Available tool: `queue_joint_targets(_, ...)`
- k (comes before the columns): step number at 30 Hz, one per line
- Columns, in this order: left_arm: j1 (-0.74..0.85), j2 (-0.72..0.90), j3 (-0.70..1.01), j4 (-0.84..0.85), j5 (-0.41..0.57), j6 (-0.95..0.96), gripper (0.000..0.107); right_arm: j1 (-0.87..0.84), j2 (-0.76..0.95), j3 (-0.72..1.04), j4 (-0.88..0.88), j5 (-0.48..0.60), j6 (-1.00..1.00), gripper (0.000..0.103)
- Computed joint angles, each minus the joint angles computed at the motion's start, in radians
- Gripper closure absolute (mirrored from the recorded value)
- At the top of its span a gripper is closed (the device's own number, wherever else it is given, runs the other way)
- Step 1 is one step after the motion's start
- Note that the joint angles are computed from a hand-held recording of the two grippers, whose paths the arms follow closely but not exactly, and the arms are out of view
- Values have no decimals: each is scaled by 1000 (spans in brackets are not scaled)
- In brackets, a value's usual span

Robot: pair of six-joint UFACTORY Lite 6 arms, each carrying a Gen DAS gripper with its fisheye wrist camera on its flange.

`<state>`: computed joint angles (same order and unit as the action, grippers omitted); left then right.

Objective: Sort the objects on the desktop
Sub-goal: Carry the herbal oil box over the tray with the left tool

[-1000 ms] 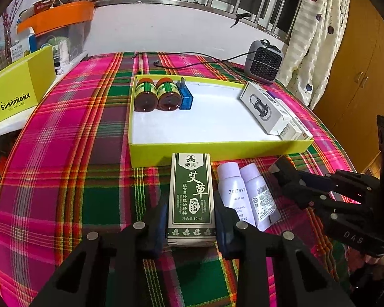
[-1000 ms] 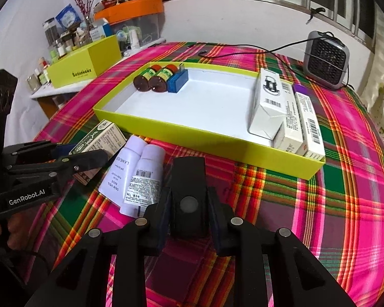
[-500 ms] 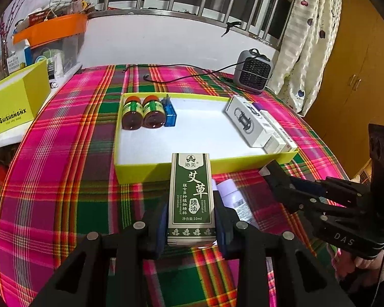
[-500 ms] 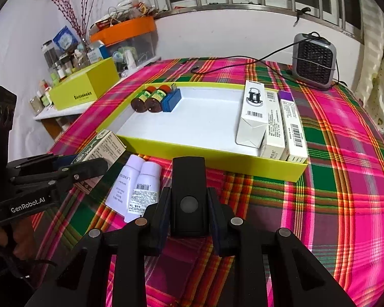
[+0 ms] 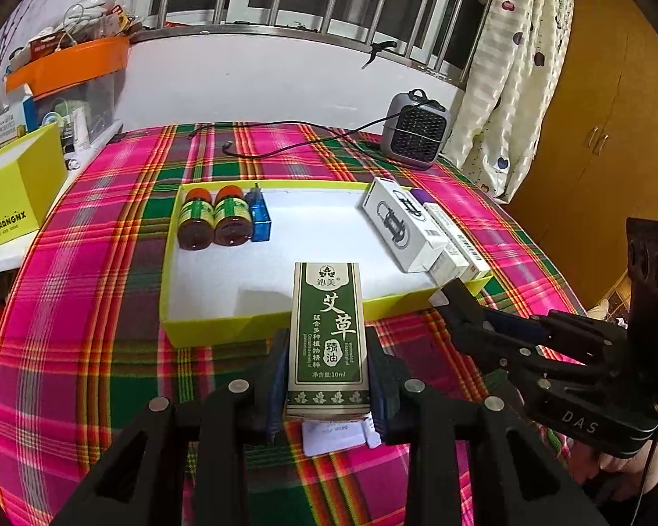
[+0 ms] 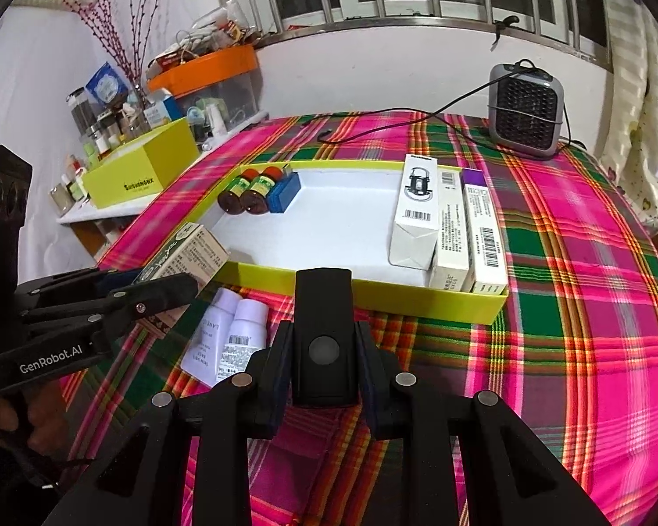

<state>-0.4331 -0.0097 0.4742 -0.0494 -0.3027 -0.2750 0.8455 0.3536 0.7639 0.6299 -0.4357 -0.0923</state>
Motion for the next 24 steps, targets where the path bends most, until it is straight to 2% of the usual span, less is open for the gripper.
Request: queue_joint_targets(24, 18, 187, 221, 227, 39, -239, 75, -82, -40, -20, -93, -8, 58, 75)
